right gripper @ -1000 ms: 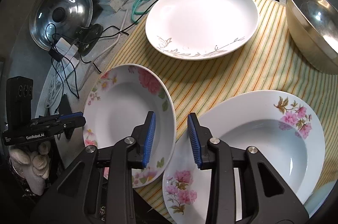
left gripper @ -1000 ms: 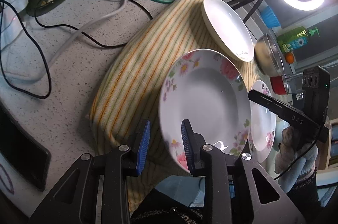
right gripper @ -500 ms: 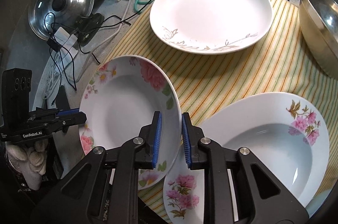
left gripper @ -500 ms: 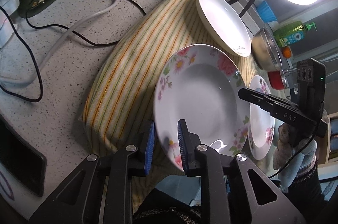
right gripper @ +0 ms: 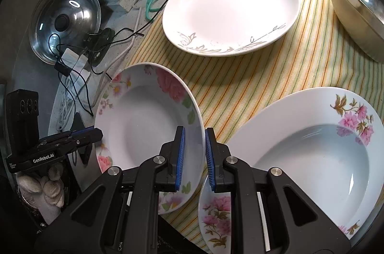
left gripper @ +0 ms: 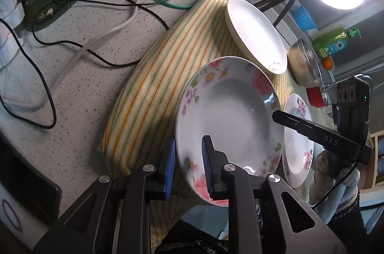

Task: Organize plates and bowls

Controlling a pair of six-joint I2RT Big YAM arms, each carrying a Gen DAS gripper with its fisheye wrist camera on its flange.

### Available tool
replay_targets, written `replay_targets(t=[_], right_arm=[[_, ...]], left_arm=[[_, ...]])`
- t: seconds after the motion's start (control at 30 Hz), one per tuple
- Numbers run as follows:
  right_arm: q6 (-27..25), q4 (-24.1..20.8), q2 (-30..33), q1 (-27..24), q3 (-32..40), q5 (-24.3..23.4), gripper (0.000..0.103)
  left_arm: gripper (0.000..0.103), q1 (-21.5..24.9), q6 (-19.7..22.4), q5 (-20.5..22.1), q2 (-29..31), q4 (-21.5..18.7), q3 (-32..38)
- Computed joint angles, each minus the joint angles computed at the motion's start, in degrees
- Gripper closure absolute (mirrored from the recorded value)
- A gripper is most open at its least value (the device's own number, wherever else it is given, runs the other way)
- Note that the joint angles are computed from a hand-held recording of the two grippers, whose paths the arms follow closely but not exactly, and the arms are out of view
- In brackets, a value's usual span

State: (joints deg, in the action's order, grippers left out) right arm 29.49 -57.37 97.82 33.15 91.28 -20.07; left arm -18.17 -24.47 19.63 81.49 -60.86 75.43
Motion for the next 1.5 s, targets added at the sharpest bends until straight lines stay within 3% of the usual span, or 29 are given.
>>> replay_targets(t=[0.57,1.5], right_arm=[[4.95,2.74,-6.07,-1.38,-4.01,0.36,0.086],[16.62,3.93,-25.59,-9.36,-24.88,5.81,0.086]], left_arm=[[0.083,-0.76,2.33,1.38,1.68,-0.34,4.99],[0.083,-12.96,9.5,3.56,14.54,-2.92,20.0]])
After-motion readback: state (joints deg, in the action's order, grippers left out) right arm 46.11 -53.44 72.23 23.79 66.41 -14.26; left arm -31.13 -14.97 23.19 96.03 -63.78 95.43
